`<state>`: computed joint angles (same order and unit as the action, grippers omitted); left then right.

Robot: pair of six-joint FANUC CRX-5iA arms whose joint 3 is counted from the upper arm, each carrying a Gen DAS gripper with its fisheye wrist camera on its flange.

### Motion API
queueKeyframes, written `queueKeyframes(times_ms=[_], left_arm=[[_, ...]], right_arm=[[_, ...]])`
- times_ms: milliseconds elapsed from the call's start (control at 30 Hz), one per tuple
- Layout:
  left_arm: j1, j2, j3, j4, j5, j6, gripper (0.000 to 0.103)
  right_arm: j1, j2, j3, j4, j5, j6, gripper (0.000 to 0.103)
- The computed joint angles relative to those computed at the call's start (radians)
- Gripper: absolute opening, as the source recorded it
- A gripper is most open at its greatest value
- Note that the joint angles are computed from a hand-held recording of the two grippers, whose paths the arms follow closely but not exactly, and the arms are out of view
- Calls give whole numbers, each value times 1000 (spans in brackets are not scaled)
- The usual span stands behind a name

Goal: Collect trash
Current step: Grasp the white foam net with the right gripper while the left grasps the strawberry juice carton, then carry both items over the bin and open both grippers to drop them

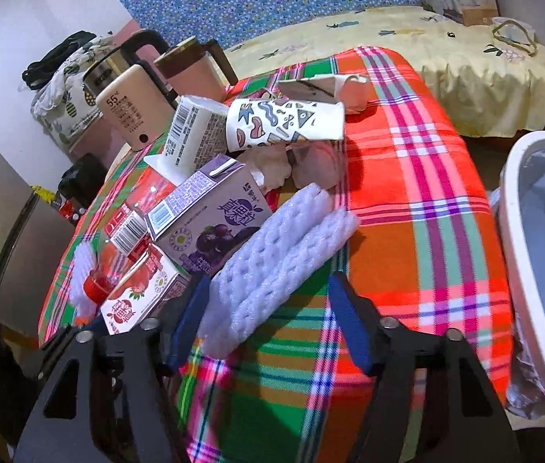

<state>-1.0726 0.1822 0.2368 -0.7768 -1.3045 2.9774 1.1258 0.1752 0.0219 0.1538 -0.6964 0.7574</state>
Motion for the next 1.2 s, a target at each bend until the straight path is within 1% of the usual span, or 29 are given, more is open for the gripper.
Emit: queueKeyframes(times_ms=[33,67,133,233,300,533,800,933,1033,1200], left_arm=[[-1,-1,-1,-1,0,4,61],[-1,-1,-1,-3,0,7,61],[-4,-3,-2,-9,-3,15,61],[-12,-5,-2,-17,-11,30,61],[-22,-5,1,-25,-20,42,60],[-57,5,27,-45,-45,59,60],[-76,16,65,-46,-29,43,60],[-70,40,106,-39,-9,-5,60],[-57,64,143,-26,26,-52,60],[-20,122,220,12,101,-154,60]], right_arm=[[-2,4,8,-13,-8,9,48],[-2,8,16,-24,-14,14,45],[-2,4,11,-28,-9,17,36],[1,-12,-8,-6,1,7,30],[0,-24,-23,8,6,3,28],[7,-104,-122,63,29,-55,26],[8,-203,-236,159,45,-170,26],[4,-241,-286,242,45,-253,26],[-6,-269,-323,313,41,-323,26],[-35,-305,-374,392,27,-409,26]])
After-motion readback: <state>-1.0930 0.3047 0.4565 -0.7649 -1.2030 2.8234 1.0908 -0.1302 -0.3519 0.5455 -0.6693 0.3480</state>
